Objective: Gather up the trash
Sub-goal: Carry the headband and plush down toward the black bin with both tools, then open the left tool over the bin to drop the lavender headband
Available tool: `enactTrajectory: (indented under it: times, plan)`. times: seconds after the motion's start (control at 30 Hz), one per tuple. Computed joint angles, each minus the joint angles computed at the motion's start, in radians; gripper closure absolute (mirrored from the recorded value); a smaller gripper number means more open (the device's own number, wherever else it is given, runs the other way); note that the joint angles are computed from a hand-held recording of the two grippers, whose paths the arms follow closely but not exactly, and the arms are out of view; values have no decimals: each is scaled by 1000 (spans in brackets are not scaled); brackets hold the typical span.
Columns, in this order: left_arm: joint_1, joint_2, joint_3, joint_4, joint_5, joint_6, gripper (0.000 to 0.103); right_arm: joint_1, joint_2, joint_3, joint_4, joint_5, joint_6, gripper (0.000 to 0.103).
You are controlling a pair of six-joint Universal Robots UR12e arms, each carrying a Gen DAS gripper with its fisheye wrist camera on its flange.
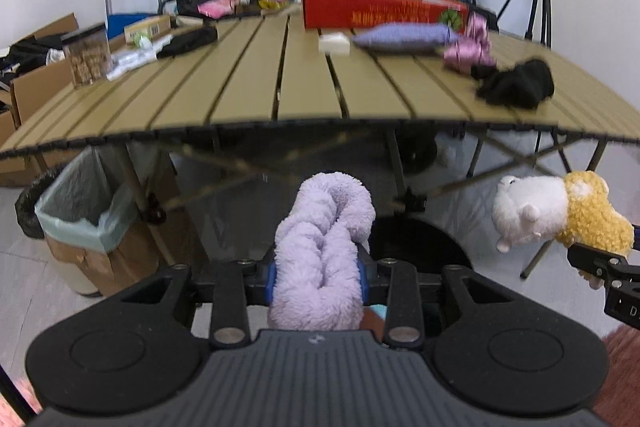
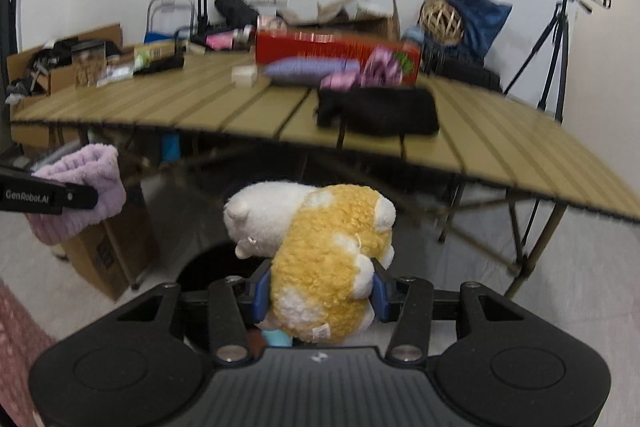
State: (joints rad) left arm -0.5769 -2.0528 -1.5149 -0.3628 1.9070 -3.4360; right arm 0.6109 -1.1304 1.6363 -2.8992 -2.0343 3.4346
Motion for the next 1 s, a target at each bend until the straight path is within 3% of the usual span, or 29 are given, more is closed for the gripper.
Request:
enactTrajectory:
  times: [0.4,1.0]
  plan:
    - [9,-15,-3,-133,-40,-18,68,-13,8,18,147,80,92,56]
    - [24,-66,59,-272,-101,-23,68,-54,16,23,197,109,180,56]
